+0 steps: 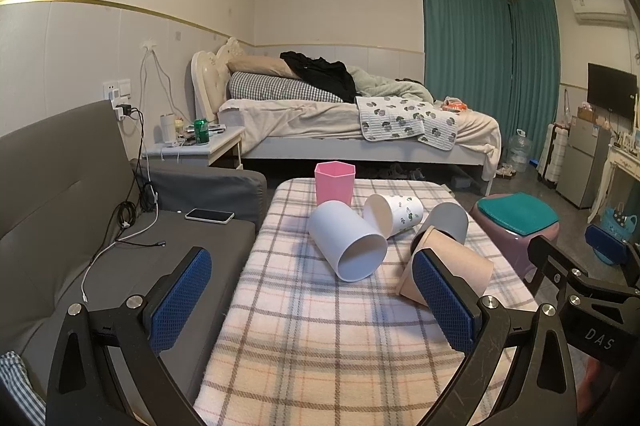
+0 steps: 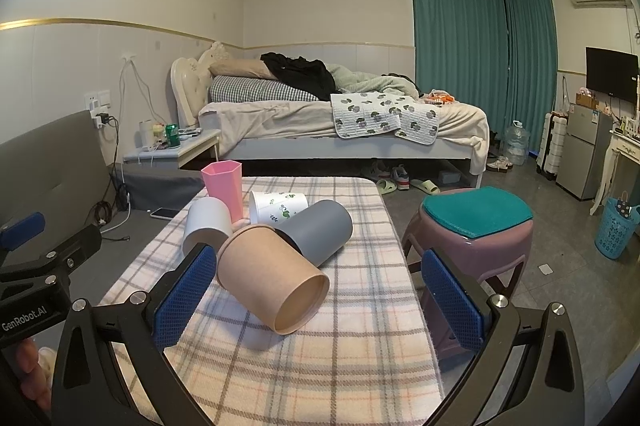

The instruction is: Flip cup upside down

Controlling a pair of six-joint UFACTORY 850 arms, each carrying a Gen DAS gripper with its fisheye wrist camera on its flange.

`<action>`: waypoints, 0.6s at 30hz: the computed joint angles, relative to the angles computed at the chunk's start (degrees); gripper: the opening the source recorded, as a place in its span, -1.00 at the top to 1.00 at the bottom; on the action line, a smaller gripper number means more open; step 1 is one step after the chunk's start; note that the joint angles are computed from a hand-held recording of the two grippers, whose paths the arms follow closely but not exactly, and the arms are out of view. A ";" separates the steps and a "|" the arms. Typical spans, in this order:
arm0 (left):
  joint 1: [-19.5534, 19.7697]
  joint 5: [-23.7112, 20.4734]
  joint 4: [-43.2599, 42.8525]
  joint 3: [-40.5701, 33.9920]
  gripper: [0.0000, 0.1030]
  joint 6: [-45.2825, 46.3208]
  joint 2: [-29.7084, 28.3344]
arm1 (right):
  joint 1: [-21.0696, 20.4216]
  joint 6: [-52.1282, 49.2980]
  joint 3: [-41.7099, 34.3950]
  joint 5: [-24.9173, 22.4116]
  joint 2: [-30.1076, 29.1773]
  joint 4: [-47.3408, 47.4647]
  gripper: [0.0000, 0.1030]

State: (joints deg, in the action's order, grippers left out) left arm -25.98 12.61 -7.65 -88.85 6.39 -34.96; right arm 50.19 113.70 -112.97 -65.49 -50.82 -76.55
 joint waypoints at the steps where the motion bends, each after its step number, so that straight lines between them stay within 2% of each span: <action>1: 0.00 -0.02 0.03 -0.03 -1.00 -0.15 -0.02 | -0.01 -0.05 -0.05 -0.02 -0.02 0.00 -1.00; 18: 0.07 0.09 0.67 0.19 -1.00 -0.89 0.12 | -0.10 0.05 0.09 0.23 -0.01 0.14 -1.00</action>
